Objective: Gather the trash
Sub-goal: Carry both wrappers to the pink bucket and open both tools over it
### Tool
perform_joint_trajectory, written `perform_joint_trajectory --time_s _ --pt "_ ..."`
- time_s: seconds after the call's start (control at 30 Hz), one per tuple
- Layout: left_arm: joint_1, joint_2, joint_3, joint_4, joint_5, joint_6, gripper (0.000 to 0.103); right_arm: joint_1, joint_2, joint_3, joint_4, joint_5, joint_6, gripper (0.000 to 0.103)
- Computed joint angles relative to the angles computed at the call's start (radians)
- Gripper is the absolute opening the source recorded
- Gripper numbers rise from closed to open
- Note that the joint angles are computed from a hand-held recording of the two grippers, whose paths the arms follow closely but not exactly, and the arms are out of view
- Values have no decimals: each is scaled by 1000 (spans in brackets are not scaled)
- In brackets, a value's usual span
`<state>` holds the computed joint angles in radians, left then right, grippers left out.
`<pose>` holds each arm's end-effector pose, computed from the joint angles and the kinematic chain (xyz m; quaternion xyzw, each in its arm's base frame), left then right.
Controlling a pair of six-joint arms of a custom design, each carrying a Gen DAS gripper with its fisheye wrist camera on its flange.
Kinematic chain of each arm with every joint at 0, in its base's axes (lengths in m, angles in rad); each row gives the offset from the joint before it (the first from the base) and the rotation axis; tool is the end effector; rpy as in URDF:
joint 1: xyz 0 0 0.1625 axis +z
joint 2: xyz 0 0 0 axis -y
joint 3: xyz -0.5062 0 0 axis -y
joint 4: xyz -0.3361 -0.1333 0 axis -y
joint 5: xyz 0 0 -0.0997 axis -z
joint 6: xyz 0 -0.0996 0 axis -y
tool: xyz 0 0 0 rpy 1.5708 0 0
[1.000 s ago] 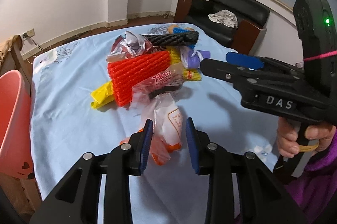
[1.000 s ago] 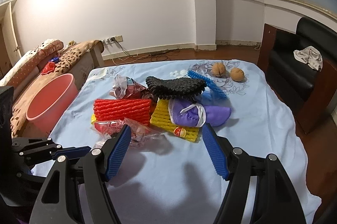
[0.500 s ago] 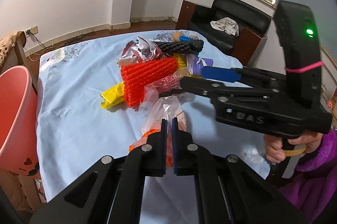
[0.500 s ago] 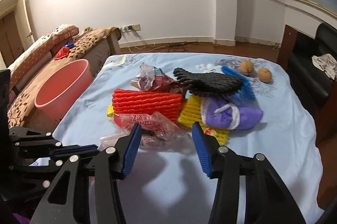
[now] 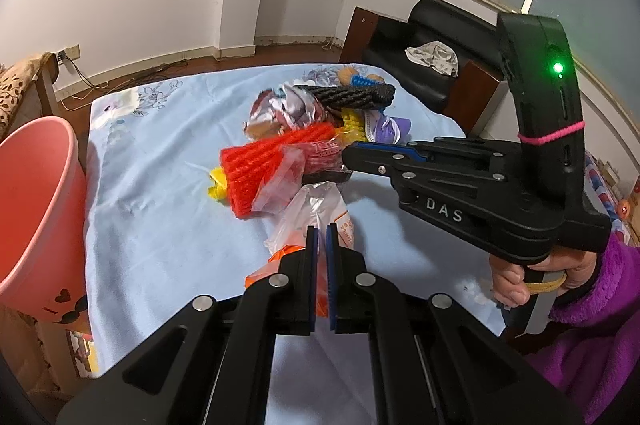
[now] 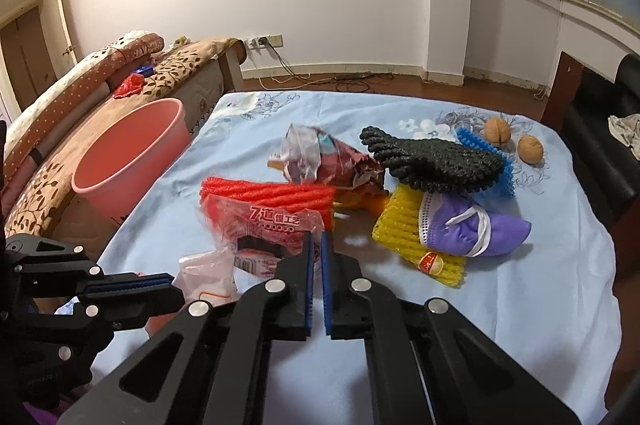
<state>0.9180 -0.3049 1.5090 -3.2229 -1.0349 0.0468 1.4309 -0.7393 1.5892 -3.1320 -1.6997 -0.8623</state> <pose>-0.2973 -0.6920 -0.0333 0.2670 0.9034 -0.2815 0.1825 0.0167 -0.7455 0.2413 0.3096 -0.8830 0.2758 0.2199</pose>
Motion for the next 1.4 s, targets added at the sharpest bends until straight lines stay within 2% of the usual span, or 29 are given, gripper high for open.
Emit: perform_joint_trajectory --time_s 0.4,0.73,1.03,1.4 --pt "-22 -35 72 -116 6 27 4 31 -35 51 -97 -36 23 3" --pt "-30 -79 139 -265 67 24 4 76 -23 43 -127 -58 23 3" --pt "-14 -123 176 -373 184 17 4 148 42 -36 -70 -70 22 3" --pt "26 -170 199 -465 333 25 4 234 169 -156 10 -91 -1 3"
